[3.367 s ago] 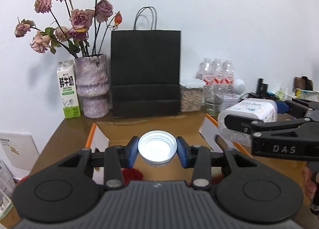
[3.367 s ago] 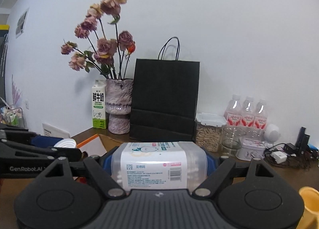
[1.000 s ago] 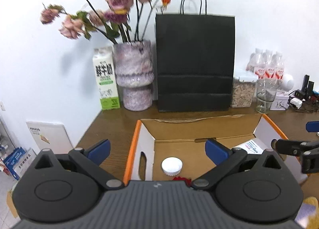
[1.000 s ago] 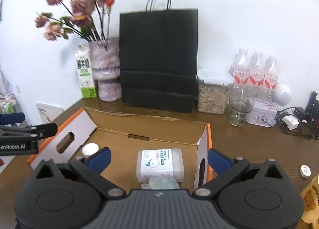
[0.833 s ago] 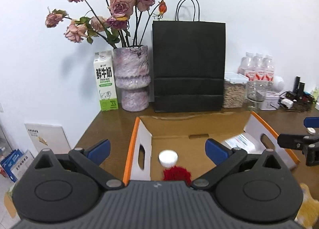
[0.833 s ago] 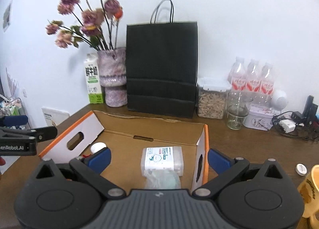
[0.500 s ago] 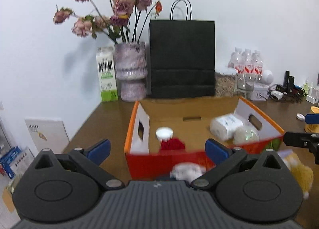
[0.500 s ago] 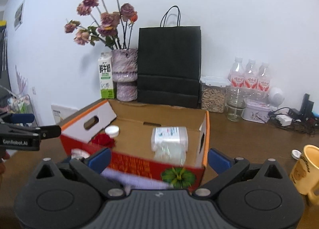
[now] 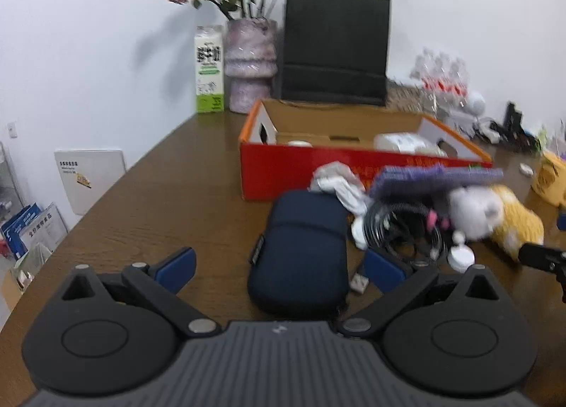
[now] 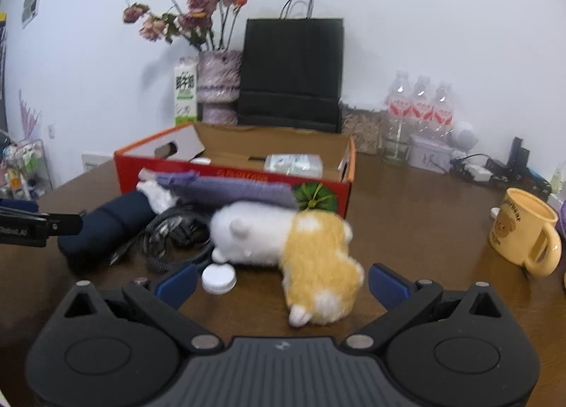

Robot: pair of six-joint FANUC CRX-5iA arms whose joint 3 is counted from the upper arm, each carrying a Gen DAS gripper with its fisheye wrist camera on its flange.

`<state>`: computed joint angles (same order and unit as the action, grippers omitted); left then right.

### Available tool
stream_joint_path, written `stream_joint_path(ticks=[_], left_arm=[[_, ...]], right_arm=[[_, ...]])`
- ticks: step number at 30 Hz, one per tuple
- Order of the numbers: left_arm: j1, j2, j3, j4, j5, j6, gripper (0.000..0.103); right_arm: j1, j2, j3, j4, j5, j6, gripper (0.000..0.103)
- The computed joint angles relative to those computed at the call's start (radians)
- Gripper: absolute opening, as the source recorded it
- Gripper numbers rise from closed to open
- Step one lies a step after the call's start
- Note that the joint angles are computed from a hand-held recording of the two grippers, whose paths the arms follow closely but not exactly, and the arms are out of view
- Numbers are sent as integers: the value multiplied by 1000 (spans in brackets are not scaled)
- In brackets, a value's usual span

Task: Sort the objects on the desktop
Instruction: 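Withdraw both grippers from the box toward the remaining items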

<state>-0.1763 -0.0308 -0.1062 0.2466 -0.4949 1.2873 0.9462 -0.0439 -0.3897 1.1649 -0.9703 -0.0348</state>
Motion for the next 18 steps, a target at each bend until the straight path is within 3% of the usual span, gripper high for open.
stream_joint_path(ticks=[13, 18], left_arm=[[-18, 65, 78, -45, -57, 38, 103], [-29, 104, 146, -133, -83, 108, 103]], right_arm=[[-25, 32, 31, -59, -6, 7, 103], [-48, 43, 39, -65, -9, 10, 103]])
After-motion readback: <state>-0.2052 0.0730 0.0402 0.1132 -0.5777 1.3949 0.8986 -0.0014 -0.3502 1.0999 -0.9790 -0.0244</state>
